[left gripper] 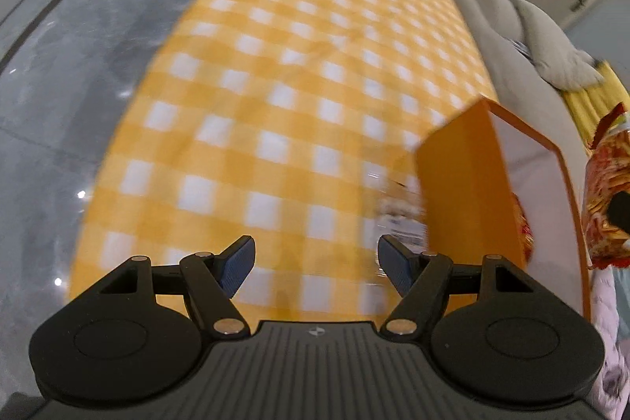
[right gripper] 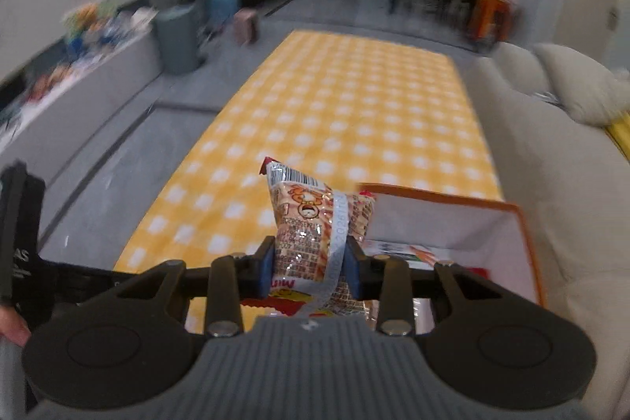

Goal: Organize snacks
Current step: 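Lift the peanut bag over the box with the right tool while the left tool grasps the white quail-egg pack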

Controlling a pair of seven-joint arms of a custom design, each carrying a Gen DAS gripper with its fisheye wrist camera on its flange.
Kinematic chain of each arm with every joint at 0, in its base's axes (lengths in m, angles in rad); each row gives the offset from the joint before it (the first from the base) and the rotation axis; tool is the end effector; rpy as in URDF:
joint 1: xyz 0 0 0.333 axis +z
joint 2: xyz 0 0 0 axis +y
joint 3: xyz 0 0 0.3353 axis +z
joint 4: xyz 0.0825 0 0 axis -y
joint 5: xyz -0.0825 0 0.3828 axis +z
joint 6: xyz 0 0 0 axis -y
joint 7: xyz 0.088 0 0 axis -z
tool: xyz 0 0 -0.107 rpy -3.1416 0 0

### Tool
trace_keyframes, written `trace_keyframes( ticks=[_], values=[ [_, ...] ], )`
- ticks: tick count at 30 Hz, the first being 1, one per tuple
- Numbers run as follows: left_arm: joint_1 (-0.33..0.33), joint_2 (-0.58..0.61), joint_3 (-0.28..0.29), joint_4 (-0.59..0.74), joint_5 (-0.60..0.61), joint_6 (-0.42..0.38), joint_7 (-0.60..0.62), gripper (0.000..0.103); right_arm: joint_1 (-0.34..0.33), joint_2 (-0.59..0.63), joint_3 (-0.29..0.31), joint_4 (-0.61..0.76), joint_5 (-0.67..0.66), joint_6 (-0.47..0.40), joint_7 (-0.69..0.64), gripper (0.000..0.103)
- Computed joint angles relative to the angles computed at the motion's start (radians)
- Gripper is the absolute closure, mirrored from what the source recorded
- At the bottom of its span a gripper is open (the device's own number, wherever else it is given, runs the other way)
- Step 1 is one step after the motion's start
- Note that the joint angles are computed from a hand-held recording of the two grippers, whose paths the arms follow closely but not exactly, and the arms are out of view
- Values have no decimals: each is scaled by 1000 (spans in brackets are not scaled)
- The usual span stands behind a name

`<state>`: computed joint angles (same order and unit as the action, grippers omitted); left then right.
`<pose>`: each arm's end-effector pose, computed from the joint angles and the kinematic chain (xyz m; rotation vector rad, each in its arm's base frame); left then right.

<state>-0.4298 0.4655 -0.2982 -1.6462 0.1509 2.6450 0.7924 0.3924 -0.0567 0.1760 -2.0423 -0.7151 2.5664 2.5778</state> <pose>0.5602 -0.4575 0.4341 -2.1395 2.1272 -0.8613 0.4804 0.3214 0.5484 -1.8171 1.7113 -0.7294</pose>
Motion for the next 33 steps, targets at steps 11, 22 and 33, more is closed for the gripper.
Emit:
trace_keyframes(
  ticks=[11,22,33],
  values=[
    [-161,284,46,386,118,-142,135,19,-187,-202,22,-288,-41,224,275,69],
    [-203,318,109,383,176,-91,11,32,-289,-207,64,-357,125,345,168,69],
    [-143,249,86,302,169,-142,-74,49,-344,-219,121,-371,222,365,98,69]
  ],
)
